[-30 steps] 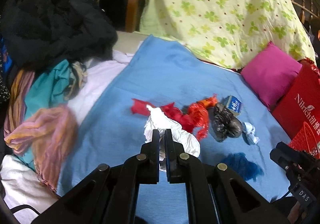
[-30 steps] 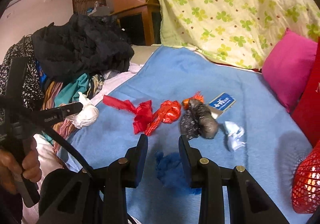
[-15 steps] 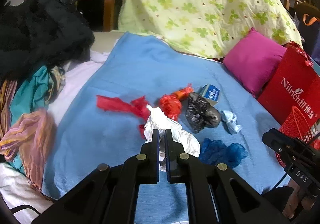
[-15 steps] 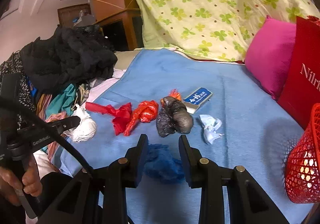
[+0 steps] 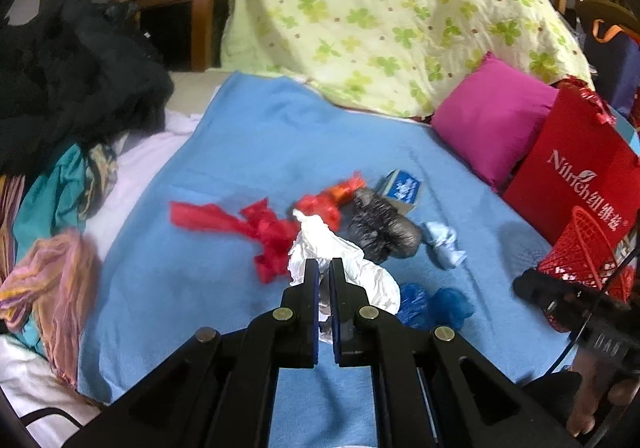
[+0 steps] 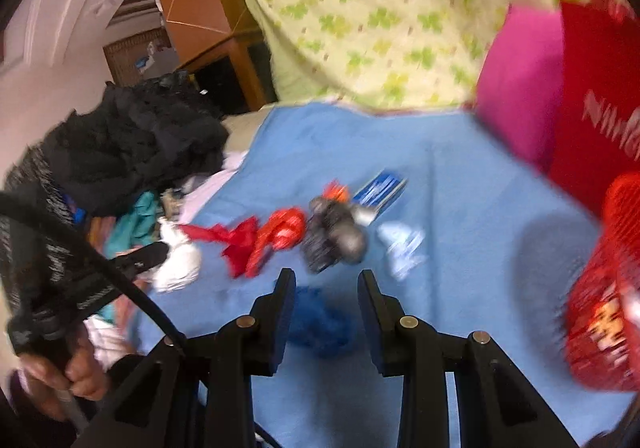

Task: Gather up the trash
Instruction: 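Lift the white tissue with the left tool while the right tool lifts the blue bag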

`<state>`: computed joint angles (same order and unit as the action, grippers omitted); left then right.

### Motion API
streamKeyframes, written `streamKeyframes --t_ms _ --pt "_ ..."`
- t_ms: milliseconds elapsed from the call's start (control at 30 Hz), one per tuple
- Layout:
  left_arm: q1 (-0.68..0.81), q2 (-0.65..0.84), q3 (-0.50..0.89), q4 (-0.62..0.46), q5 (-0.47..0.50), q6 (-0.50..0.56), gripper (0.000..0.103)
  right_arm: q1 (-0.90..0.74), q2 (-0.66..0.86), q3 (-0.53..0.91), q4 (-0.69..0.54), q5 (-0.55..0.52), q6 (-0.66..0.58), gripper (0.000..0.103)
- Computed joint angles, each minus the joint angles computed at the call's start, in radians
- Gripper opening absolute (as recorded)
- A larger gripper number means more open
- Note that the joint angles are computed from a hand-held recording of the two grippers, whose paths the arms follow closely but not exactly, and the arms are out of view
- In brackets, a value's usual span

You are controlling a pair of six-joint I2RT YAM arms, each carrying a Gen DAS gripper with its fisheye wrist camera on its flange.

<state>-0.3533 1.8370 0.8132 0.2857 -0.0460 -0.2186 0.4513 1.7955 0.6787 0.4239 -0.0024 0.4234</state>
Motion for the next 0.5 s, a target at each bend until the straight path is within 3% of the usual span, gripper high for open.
streamKeyframes --t_ms 33,67,100,300,333,367,500 --pt "0.006 0.004 -0.004 0.001 0.002 0.001 0.005 0.008 0.039 0.027 -0.011 0.004 0.000 0.067" --pt "0.010 0.009 -0.010 0.005 -0.001 0.005 0.005 0.020 0.078 0.053 -0.021 0.021 0.001 0.077" --pt "0.014 0.013 -0.014 0.010 -0.007 0.011 0.005 0.042 0.139 0.102 -0.039 0.051 -0.007 0.080" --pt "0.052 0.055 -0.015 0.019 0.005 0.016 0.005 0.075 0.397 0.362 -0.152 0.065 -0.061 0.076" --pt "0.060 0.065 -0.011 0.018 0.013 0.016 0.005 0.076 0.448 0.422 -0.188 0.063 -0.066 0.060" --pt "0.065 0.075 -0.007 0.016 0.016 0.017 0.005 0.070 0.487 0.469 -0.212 0.037 -0.071 0.053" --pt "0.075 0.107 0.010 0.012 0.022 0.021 0.005 0.091 0.521 0.539 -0.231 0.101 -0.095 0.047"
